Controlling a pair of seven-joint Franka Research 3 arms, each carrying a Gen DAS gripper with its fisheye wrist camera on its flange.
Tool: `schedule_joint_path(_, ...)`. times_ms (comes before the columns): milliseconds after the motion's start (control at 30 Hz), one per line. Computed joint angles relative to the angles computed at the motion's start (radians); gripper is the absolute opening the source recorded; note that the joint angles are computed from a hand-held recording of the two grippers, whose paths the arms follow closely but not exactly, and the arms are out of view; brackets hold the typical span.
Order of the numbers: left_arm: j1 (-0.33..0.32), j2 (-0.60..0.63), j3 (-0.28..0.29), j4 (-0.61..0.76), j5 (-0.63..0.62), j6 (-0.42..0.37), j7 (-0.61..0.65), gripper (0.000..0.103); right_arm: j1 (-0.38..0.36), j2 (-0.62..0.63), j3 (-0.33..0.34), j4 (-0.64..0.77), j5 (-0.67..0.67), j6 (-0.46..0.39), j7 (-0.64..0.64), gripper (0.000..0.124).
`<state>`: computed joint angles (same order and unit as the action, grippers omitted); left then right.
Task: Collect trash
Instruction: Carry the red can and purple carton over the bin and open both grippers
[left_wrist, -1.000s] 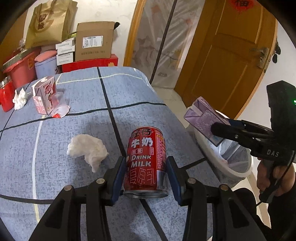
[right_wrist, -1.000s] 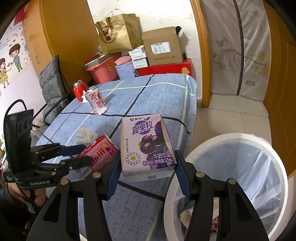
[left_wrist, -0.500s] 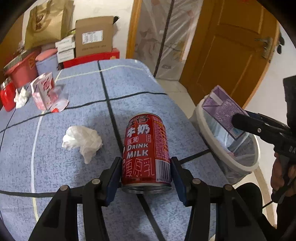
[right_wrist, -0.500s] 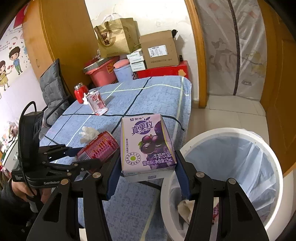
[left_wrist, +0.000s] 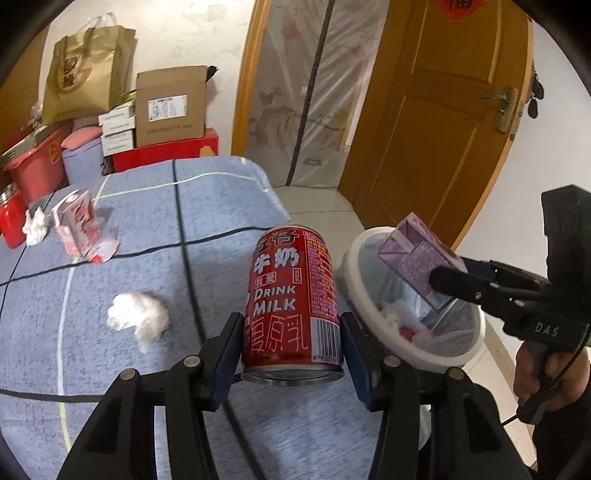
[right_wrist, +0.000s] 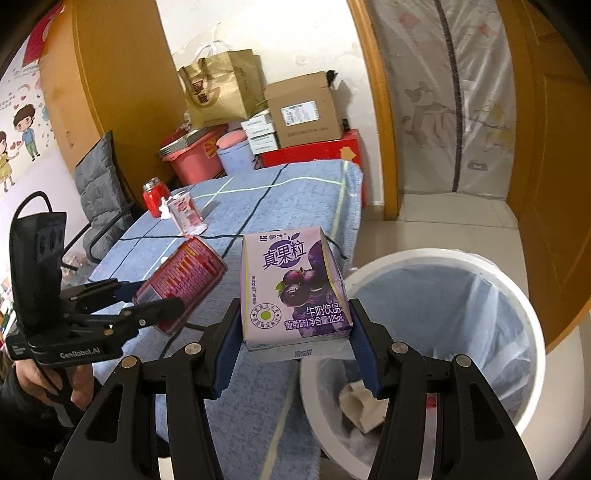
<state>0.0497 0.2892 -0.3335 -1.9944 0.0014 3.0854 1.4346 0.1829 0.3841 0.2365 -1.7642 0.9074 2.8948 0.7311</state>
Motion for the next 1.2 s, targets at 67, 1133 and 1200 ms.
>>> schedule_joint_path(67, 0.005, 0.014, -0.019, 0.019, -0.007, 0.003, 0.01, 0.052, -0.009, -0.014, -0.002, -0.021, 0.015, 0.012, -0.002, 0.055)
schedule_joint_path(1133, -0.136, 0.359, -0.06, 0.468, -0.003, -0.2, 0.133, 0.053, -0.014, -0.025, -0.164, -0.147, -0.355, 0.059, 0.428, 0.056)
schedule_joint_path(1200, -0.142, 0.369, -0.056, 0.483, -0.007, -0.207, 0.133, 0.053, -0.026, -0.021, -0.152, -0.147, -0.362, 0.063, 0.435, 0.056)
